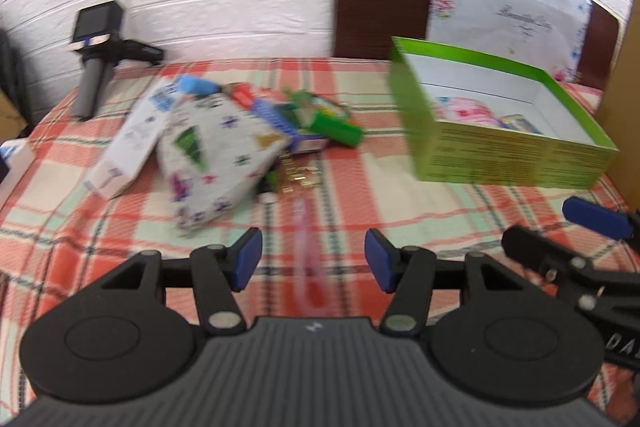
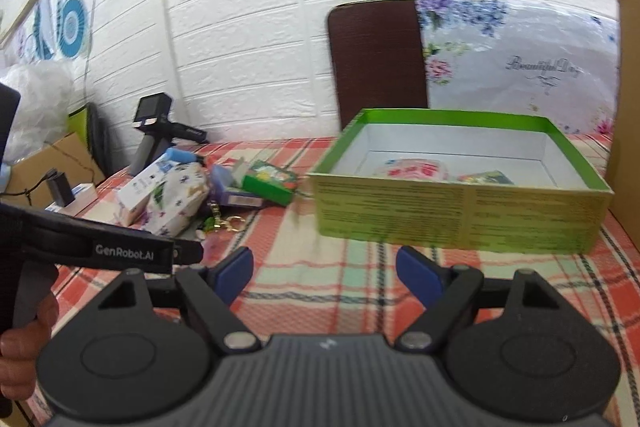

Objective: Organize objects
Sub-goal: 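Move the left gripper back over the floral cloth pouch, then grasp the floral cloth pouch with the left gripper and lift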

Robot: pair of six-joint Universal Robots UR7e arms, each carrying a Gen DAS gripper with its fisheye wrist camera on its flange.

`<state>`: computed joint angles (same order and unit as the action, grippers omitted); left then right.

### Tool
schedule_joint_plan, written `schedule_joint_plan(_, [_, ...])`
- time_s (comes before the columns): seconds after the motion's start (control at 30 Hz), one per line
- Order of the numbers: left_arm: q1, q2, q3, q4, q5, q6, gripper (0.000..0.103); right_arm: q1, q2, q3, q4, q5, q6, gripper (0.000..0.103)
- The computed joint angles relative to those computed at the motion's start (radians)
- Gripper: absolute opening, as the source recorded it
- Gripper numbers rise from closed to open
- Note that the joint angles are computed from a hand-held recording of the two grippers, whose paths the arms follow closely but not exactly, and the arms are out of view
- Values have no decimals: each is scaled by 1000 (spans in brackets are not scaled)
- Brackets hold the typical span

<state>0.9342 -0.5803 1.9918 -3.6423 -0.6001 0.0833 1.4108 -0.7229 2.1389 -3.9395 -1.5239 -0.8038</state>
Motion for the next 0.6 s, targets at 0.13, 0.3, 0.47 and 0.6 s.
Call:
schedule_joint_plan(0.13, [37,-33,32,-68,16,-1,59,53,33,-50,59,-16,-39,77])
schedule_joint_plan(0.3, [104,-94,62,-127,27,-14,59,110,94,-132,143,-40,-79,69])
schedule_joint_plan(0.47, [158,-168,93,-135,-35,-53,59,158,178,-226,186,-73,-169,71])
schedule_joint_plan(0.6, [183,-198,109,-133,-113,-76,59,197,244,-349,263,-123,-182,68])
